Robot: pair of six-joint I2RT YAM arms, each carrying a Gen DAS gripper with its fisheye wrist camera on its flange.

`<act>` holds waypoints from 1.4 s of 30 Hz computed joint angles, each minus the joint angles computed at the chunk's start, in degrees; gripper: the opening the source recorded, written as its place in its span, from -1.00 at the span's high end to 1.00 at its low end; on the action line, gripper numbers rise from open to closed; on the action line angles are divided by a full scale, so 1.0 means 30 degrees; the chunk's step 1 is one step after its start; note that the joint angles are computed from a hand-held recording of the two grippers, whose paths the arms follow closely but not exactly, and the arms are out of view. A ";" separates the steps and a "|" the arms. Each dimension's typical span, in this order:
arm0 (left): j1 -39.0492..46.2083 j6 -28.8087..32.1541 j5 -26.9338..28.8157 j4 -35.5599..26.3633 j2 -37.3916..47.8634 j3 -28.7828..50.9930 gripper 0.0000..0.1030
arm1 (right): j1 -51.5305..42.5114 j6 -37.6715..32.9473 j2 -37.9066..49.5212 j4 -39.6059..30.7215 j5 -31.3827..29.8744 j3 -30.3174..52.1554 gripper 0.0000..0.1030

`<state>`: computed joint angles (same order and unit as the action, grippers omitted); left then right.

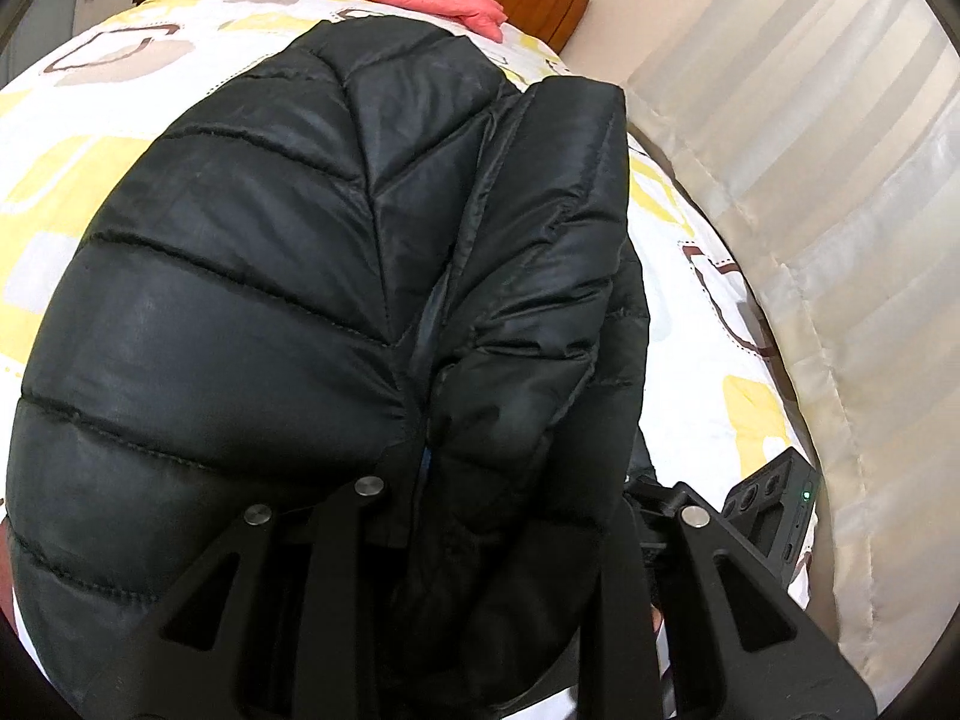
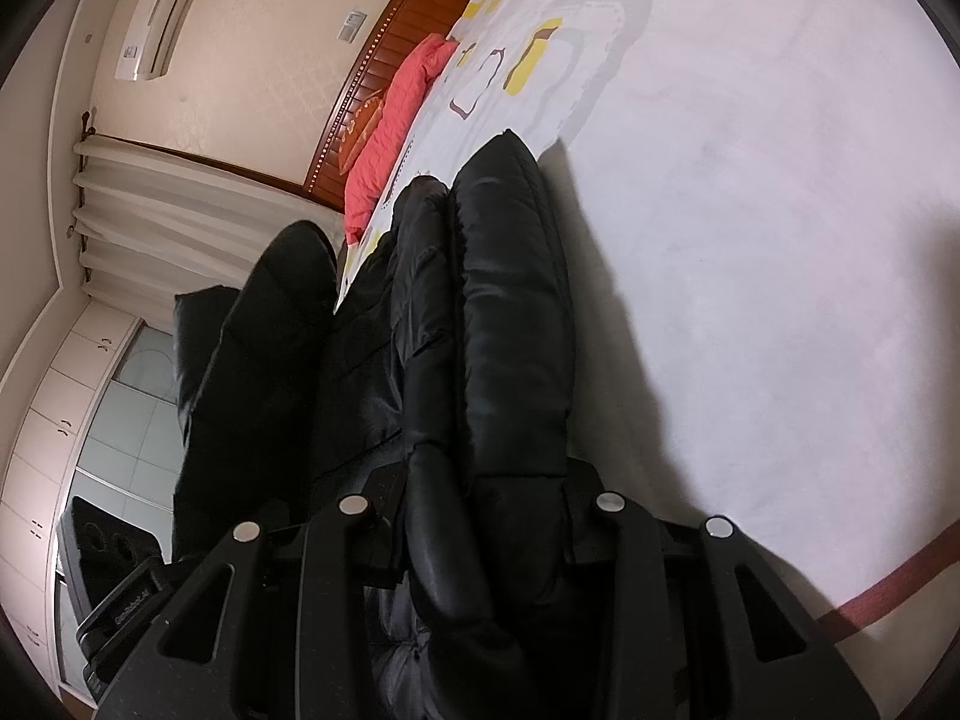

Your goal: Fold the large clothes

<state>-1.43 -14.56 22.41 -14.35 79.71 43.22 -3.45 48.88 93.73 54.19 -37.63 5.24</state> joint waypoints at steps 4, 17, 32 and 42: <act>-0.0494 -0.0085 -0.0522 0.0593 -0.0345 -0.0493 0.57 | 0.0121 0.0183 -0.0071 -0.0053 0.0127 0.0072 0.35; -0.0370 0.1627 -0.0702 0.1325 -0.1122 -0.2107 0.57 | -0.0483 0.0166 0.0426 0.0730 -0.0376 -0.0195 0.35; -0.0699 0.1848 -0.1191 0.1143 -0.2149 -0.2668 0.57 | -0.0576 -0.0103 -0.0642 -0.0384 -0.0286 -0.0330 0.35; -0.2453 0.1139 -0.2148 0.0233 -0.2882 -0.2071 0.15 | -0.0752 0.0132 -0.3963 -0.3643 0.0164 -0.0470 -0.02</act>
<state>-8.79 -11.14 15.96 -13.65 71.06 37.00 -5.71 49.28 81.84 43.26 -37.14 3.83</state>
